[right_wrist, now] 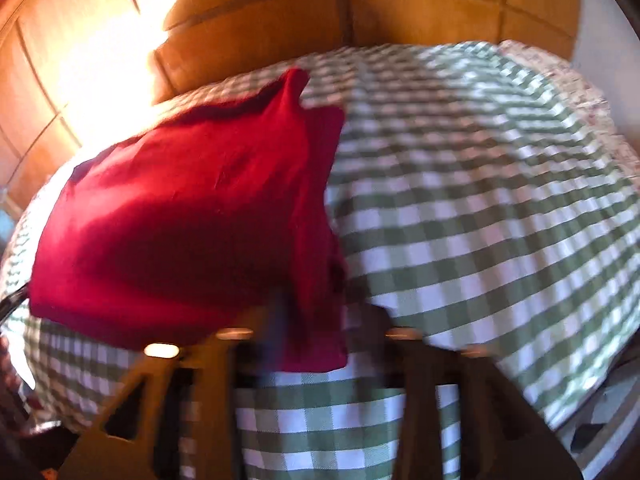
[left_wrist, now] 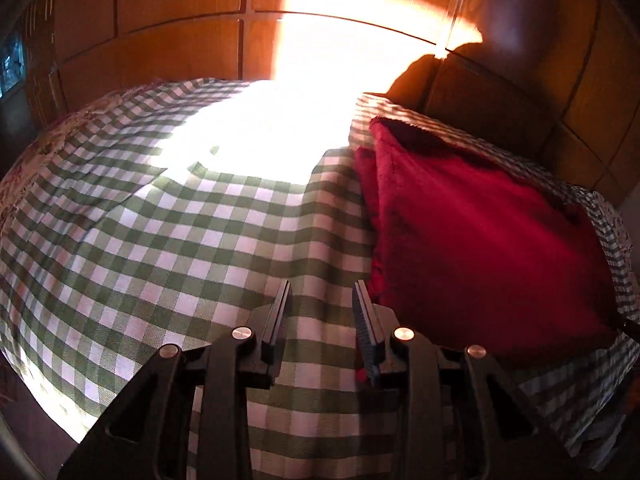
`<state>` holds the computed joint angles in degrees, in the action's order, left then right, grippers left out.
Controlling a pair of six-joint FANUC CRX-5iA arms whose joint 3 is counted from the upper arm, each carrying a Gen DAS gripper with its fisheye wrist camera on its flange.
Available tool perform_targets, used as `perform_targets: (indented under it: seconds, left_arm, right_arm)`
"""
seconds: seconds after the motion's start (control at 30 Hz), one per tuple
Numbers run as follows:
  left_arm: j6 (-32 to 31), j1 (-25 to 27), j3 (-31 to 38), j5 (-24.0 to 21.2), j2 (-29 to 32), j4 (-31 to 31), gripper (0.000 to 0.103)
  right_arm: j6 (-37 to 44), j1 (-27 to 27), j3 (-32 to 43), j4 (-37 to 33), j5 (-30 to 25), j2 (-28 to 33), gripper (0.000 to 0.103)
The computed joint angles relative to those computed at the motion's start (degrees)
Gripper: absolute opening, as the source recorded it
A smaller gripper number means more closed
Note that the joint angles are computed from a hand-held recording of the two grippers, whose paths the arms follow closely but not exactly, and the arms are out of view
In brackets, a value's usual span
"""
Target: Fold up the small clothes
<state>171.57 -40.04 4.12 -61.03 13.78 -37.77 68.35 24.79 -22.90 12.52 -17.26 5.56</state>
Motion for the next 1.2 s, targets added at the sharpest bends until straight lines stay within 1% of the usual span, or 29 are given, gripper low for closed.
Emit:
perform_targets:
  seconds: [0.03, 0.07, 0.1, 0.13, 0.23, 0.27, 0.33, 0.37, 0.43, 0.47, 0.5, 0.53, 0.57, 0.6, 0.7, 0.77, 0.87, 0.9, 0.97, 1.17, 1.2]
  left_arm:
    - [-1.0, -0.3, 1.1, 0.4, 0.2, -0.6, 0.034]
    - [-2.3, -0.5, 1.8, 1.4, 0.5, -0.8, 0.034]
    - [-3.9, -0.7, 2.8, 2.4, 1.2, -0.7, 0.034]
    - [-5.7, -0.8, 4.2, 3.1, 2.4, -0.4, 0.034]
    - [-10.0, -1.0, 7.4, 4.0, 5.7, 2.2, 0.035]
    - [-11.0, -0.8, 8.0, 4.0, 6.7, 3.4, 0.035]
    - [-12.3, -1.0, 10.0, 1.8, 9.1, 4.8, 0.037]
    - [-12.7, -1.1, 10.3, 1.0, 9.7, 5.3, 0.038]
    - [-12.2, -1.8, 10.6, -0.1, 10.4, 5.0, 0.038]
    - [-11.6, -2.1, 10.6, -0.4, 10.2, 4.6, 0.038]
    - [-11.5, -2.3, 11.1, -1.2, 10.3, 4.4, 0.039]
    - [-11.4, -2.5, 11.7, -2.0, 10.3, 4.1, 0.043]
    - [-11.2, -2.8, 12.4, -2.9, 10.4, 3.7, 0.051]
    - [-11.1, -3.1, 12.9, -3.4, 10.4, 3.1, 0.053]
    - [-10.6, -3.5, 14.3, -5.3, 10.3, 1.8, 0.056]
    - [-10.1, -3.5, 14.3, -5.6, 9.8, 1.3, 0.057]
    - [-10.4, -3.6, 15.0, -6.9, 9.7, 0.2, 0.059]
    - [-10.4, -3.6, 15.3, -7.2, 9.8, -0.1, 0.06]
    - [-10.6, -3.6, 15.7, -7.5, 9.9, -0.2, 0.061]
    - [-11.9, -2.4, 16.0, -7.6, 10.2, -0.3, 0.062]
    - [-12.1, -2.2, 15.9, -7.6, 10.3, -0.2, 0.062]
  right_arm:
    - [1.3, 0.4, -0.2, -1.2, 0.8, -0.9, 0.051]
    - [5.6, 1.3, 0.3, -5.1, 0.8, -2.1, 0.051]
    - [7.9, 2.0, 0.4, -7.0, 1.0, -2.8, 0.051]
    - [13.2, 3.3, 1.3, -11.3, 0.4, -3.5, 0.051]
    - [23.0, 6.2, 3.3, -19.2, -2.0, -3.8, 0.051]
    - [25.6, 7.5, 4.0, -21.3, -2.9, -3.4, 0.051]
    - [26.8, 9.6, 4.2, -20.7, -4.5, -1.8, 0.051]
    - [25.8, 10.3, 4.4, -18.8, -5.4, -0.5, 0.051]
    - [18.7, 12.0, 1.6, -9.9, -4.3, 1.5, 0.051]
    - [17.9, 12.0, -0.6, -8.9, -0.7, 1.3, 0.051]
    - [19.2, 11.8, -0.6, -10.5, -0.2, 1.0, 0.051]
    - [20.2, 11.6, 0.0, -12.0, -0.9, 0.9, 0.051]
    - [21.5, 11.4, 0.6, -13.7, -1.7, 0.8, 0.051]
    - [22.7, 11.1, 1.1, -14.7, -2.4, 0.8, 0.051]
    - [22.1, 11.5, 1.5, -14.3, -3.5, 0.3, 0.052]
    - [24.9, 10.8, 3.6, -17.4, -5.3, 0.3, 0.052]
    - [24.2, 10.2, 3.8, -17.7, -4.4, -1.3, 0.052]
    - [22.9, 10.0, 3.8, -16.6, -3.8, -1.4, 0.052]
    - [17.6, 9.8, 3.2, -11.6, -1.5, -1.2, 0.052]
    - [0.8, 7.5, 3.5, 2.2, 1.8, 1.7, 0.052]
    - [-1.1, 7.0, 3.8, 3.7, 2.1, 2.3, 0.052]
